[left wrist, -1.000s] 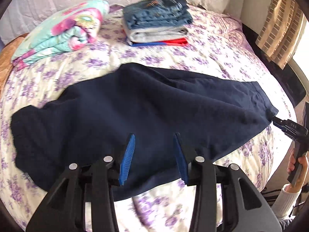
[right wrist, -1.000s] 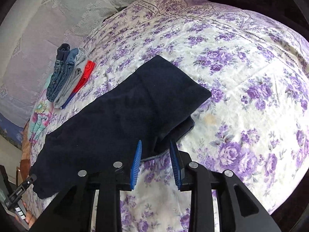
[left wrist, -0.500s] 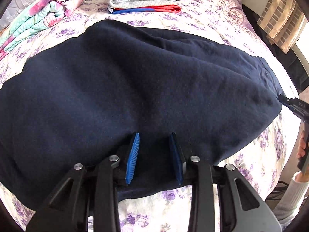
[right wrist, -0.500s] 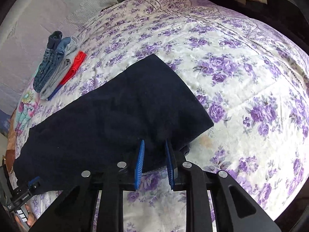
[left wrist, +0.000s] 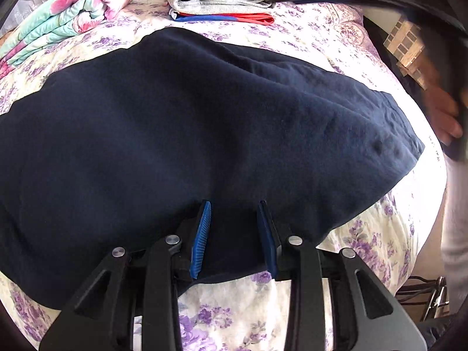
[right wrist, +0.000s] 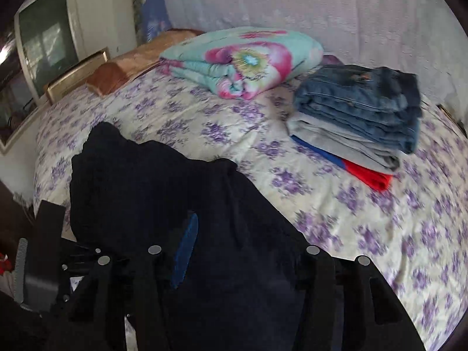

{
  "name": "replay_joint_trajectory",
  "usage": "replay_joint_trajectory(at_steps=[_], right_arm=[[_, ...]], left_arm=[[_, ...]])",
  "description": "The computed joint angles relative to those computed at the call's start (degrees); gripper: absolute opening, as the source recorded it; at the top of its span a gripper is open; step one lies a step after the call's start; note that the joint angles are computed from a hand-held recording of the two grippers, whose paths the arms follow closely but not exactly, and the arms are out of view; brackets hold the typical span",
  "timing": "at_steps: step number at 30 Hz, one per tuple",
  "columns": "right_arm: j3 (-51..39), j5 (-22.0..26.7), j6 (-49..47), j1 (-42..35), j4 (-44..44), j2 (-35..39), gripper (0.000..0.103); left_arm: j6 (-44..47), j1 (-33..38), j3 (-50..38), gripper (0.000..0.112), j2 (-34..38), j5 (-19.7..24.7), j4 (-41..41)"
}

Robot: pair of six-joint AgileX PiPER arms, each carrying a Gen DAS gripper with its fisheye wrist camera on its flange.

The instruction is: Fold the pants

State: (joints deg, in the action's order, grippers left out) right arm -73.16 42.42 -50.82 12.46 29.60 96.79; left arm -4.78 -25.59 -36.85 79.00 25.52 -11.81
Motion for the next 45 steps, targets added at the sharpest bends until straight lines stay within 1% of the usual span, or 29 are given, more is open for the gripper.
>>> replay_joint_trajectory(at_steps=[1,3,8,9,11,12,13,14,15,17,18,19,20,21,23,25,27,28,29,31,32,33,34,35,36,37,39,42,45], right_arm=[[-3.39,-0.05,1.71,2.47,-2.48,3.55,0.044],[-9.84,1.49,4.08,5.28,-5.36,9.42,0.040],[-22.86,9.69,5.09,5.22,-4.37,19.64,0.039],[-24.22,11.19,5.67,5.01,-4.56,21.01,0.039],[-25.95,12.44,7.10,5.14,-5.25,23.03,0.039],[-26.29,12.94,6.91,4.93,-4.81,23.72,0.032],[-26.92,14.25,6.32,4.51,-3.51,24.54,0.021],[-26.14,14.44,5.39,4.18,-1.57,24.56,0.005],[-24.16,12.34,5.07,4.49,-1.35,23.45,0.004],[-18.37,3.89,6.58,7.20,-5.04,19.62,0.004],[-17.78,1.24,9.24,8.53,-7.80,18.83,0.003],[-18.75,0.25,12.52,9.52,-10.56,18.75,0.003],[-21.86,1.26,16.01,10.03,-12.99,19.87,0.002],[-27.16,4.53,18.81,9.91,-14.67,22.29,0.002],[-37.62,11.04,21.97,9.93,-16.21,27.99,0.002],[-45.44,15.34,24.36,11.21,-19.94,34.14,0.002],[-48.66,15.77,26.00,12.13,-22.36,39.09,0.002],[-46.93,13.31,24.12,12.00,-20.98,38.66,0.002],[-46.58,13.14,23.38,12.08,-21.15,38.40,0.003],[-47.92,15.68,24.04,11.81,-21.41,38.30,0.008],[-46.64,15.94,24.93,11.76,-22.35,36.75,0.012],[-43.41,14.66,24.54,11.43,-22.41,33.94,0.024],[-37.88,11.44,23.63,10.86,-21.62,29.39,0.032],[-32.15,8.08,22.75,10.03,-20.59,24.52,0.048],[-26.42,5.37,21.71,8.78,-19.16,19.26,0.058],[-21.67,3.43,20.80,7.37,-17.73,14.79,0.060],[-12.12,1.79,18.92,3.59,-14.87,6.08,0.063],[4.16,-0.53,11.74,-5.47,-6.21,-5.78,0.064],[20.65,-1.41,-0.48,-16.42,4.47,-16.32,0.064]], left_arm=[[0.60,0.15,-0.38,0.032,0.18,0.48,-0.26],[2.00,0.48,-1.07,0.032,0.50,1.44,-0.63],[9.40,3.47,-3.64,0.032,1.74,5.26,-6.12],[7.51,3.42,-4.49,0.031,1.73,6.20,-4.26],[-1.77,2.62,-5.06,0.031,0.41,5.77,5.62],[-5.93,2.37,-5.31,0.031,-0.59,6.16,10.42],[-8.12,2.79,-5.68,0.031,-1.47,6.71,12.93],[-8.24,3.86,-6.25,0.031,-1.62,7.40,13.15],[-6.41,6.10,-7.22,0.031,-0.92,8.38,11.59],[-4.65,9.48,-9.04,0.030,1.70,9.41,10.09],[-1.55,11.52,-10.19,0.024,3.47,9.93,7.16],[0.13,13.11,-11.63,0.019,5.04,10.67,5.55],[-0.35,13.75,-13.02,0.010,6.11,11.22,6.22],[-1.32,14.20,-14.48,0.007,7.11,11.58,7.52],[0.99,16.70,-16.57,0.006,9.56,11.71,5.80],[3.87,18.84,-18.72,0.001,13.34,12.26,2.72],[7.61,20.29,-19.08,0.002,14.88,11.33,-0.70],[7.93,20.29,-19.21,0.002,14.99,11.27,-0.79],[8.35,20.51,-19.28,0.002,14.99,11.60,-1.01],[8.55,20.49,-20.35,0.001,15.01,13.28,-0.87],[8.65,20.53,-21.06,0.001,14.75,14.53,-0.74],[8.41,20.25,-22.05,0.001,14.45,15.89,0.02],[7.17,19.48,-23.01,0.001,13.47,16.99,1.78],[7.28,19.73,-23.83,0.003,13.20,17.07,2.51],[6.57,19.10,-24.66,0.006,12.47,17.58,3.13],[6.94,18.65,-26.47,0.008,12.48,18.84,2.59],[7.74,18.33,-31.23,0.029,15.08,21.84,0.33],[5.44,16.27,-40.57,0.031,22.55,25.87,0.06],[3.38,13.47,-51.43,0.031,31.93,29.54,1.44]])
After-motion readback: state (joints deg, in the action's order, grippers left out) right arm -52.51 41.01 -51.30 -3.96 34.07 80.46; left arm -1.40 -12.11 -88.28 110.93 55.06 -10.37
